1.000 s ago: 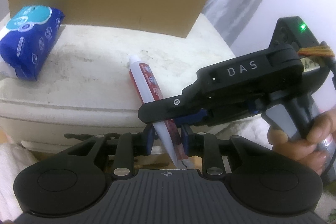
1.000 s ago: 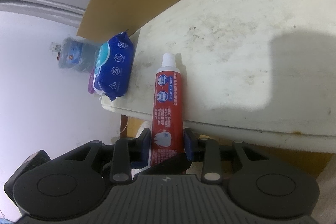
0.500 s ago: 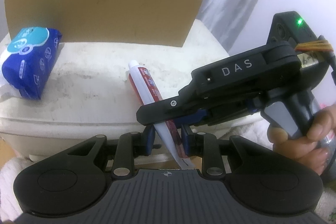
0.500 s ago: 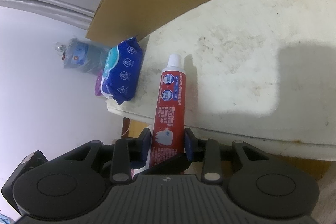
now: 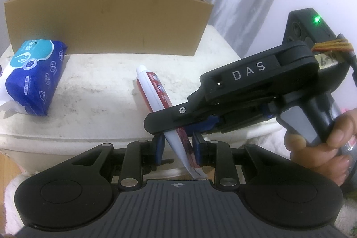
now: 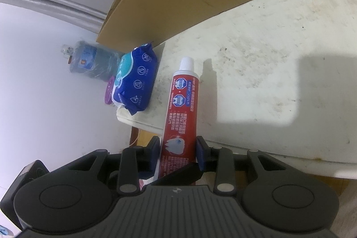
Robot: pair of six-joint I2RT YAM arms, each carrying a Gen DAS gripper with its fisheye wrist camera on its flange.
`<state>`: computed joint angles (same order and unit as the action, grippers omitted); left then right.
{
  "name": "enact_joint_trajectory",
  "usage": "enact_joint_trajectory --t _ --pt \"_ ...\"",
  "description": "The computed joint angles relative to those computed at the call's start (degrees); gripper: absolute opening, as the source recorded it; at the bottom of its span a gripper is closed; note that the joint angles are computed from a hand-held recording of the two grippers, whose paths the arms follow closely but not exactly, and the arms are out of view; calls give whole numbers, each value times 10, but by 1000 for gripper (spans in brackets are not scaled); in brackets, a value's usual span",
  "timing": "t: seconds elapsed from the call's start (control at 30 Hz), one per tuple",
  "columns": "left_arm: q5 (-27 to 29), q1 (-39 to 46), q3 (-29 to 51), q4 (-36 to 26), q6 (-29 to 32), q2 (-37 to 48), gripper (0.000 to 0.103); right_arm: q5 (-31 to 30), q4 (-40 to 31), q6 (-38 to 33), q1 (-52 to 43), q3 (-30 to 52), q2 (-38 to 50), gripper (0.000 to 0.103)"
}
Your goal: Organize objects
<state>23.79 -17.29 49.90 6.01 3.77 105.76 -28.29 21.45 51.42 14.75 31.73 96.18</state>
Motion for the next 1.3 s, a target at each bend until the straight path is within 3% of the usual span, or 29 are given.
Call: enact_joint_trajectory --t 1.3 --pt "5 6 -6 -1 7 -7 26 -3 -4 -6 -2 0 -3 38"
